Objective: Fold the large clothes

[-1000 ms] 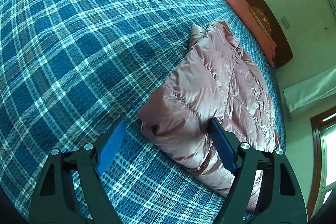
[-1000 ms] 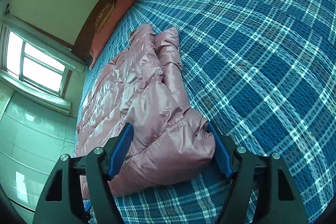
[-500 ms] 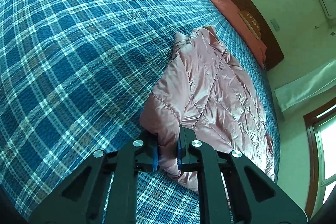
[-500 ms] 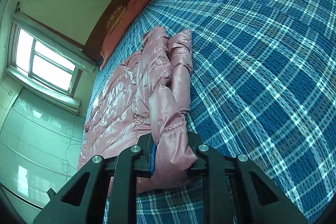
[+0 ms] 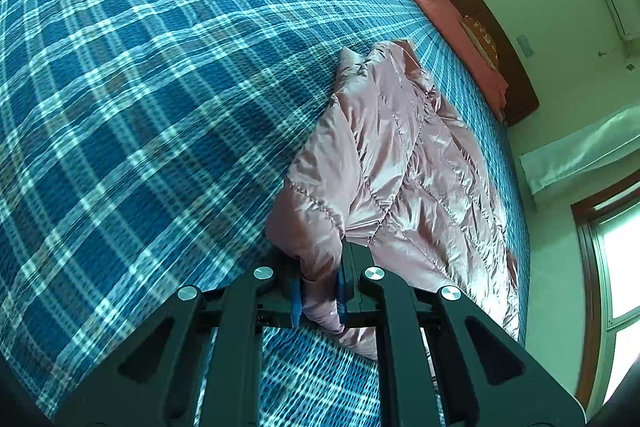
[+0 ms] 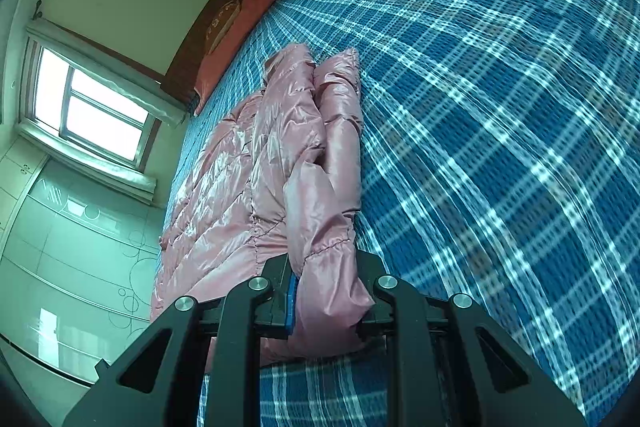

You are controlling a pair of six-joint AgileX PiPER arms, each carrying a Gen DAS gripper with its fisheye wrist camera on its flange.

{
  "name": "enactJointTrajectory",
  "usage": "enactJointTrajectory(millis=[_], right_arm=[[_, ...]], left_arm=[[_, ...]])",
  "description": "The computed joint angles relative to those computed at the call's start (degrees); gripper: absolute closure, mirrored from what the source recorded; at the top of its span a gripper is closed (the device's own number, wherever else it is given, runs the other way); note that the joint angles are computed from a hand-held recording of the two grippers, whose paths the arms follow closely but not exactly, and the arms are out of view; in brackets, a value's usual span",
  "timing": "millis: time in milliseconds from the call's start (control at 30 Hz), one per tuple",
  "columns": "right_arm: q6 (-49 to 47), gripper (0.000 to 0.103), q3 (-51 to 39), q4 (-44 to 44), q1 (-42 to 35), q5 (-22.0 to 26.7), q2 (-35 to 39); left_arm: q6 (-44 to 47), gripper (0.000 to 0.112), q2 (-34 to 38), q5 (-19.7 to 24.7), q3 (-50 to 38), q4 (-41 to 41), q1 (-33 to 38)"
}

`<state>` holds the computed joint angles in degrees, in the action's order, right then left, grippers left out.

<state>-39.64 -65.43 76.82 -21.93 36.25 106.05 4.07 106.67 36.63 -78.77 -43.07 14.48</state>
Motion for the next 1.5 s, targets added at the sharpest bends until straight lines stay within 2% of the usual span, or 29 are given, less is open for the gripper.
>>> enactJointTrajectory(millis=[100, 167, 267, 367, 667, 800, 933, 1133, 1200, 1267, 1367, 1500], right_arm=[[-3.3, 0.083, 2.3, 2.6, -0.8, 1.2, -0.4], [-4.2, 0.079, 2.3, 4.2, -1.7, 2.7, 0.5], [-2.3, 0.071, 2.8, 3.3, -2.2, 3.0, -0.3], [-3.0, 0.068, 4.7, 2.0, -3.6, 2.1, -2.8], [1.2, 0.064, 5.4, -4.8, -8.8, 1.2, -6.2], [8.8, 0.064, 4.9, -16.2, -8.3, -3.1, -9.0], [22.2, 0.064, 2.1, -33.7, -3.3, -7.8, -11.1], [44.1, 0.064, -3.5, -61.3, 9.2, -11.1, -12.2], [47.4, 0.064, -6.5, -67.2, 13.5, -10.7, -10.7], [48.0, 0.064, -11.3, -68.9, 17.1, -8.6, -7.2], [51.6, 0.064, -20.3, -75.9, 22.9, -4.6, -0.9], [54.3, 0.064, -32.1, -81.1, 28.3, 0.0, 7.1]], left_arm=[[3.6, 0.099, -1.1, -0.6, 2.8, -1.6, 0.5], [3.1, 0.095, -0.6, -0.5, 2.3, -0.2, 0.3], [-3.1, 0.077, -0.2, -0.2, 0.0, 6.2, -0.4], [-7.1, 0.068, -1.6, -0.9, 0.3, 11.7, -0.4], [-14.7, 0.059, -6.6, -3.1, 2.6, 26.1, -0.4], [-23.5, 0.059, -8.4, -4.1, 2.6, 40.7, -1.9], [-31.2, 0.059, -10.2, -5.2, 3.3, 55.4, -5.1], [-32.8, 0.055, -10.2, -5.0, 0.7, 62.5, -12.1], [-31.7, 0.055, -8.2, -3.5, -2.3, 62.1, -14.6], [-29.6, 0.055, -5.5, -1.8, -6.1, 59.4, -16.6], [-31.4, 0.055, -0.6, 0.8, -12.6, 62.9, -21.1], [-32.7, 0.055, 6.5, 4.1, -21.4, 66.6, -26.0]])
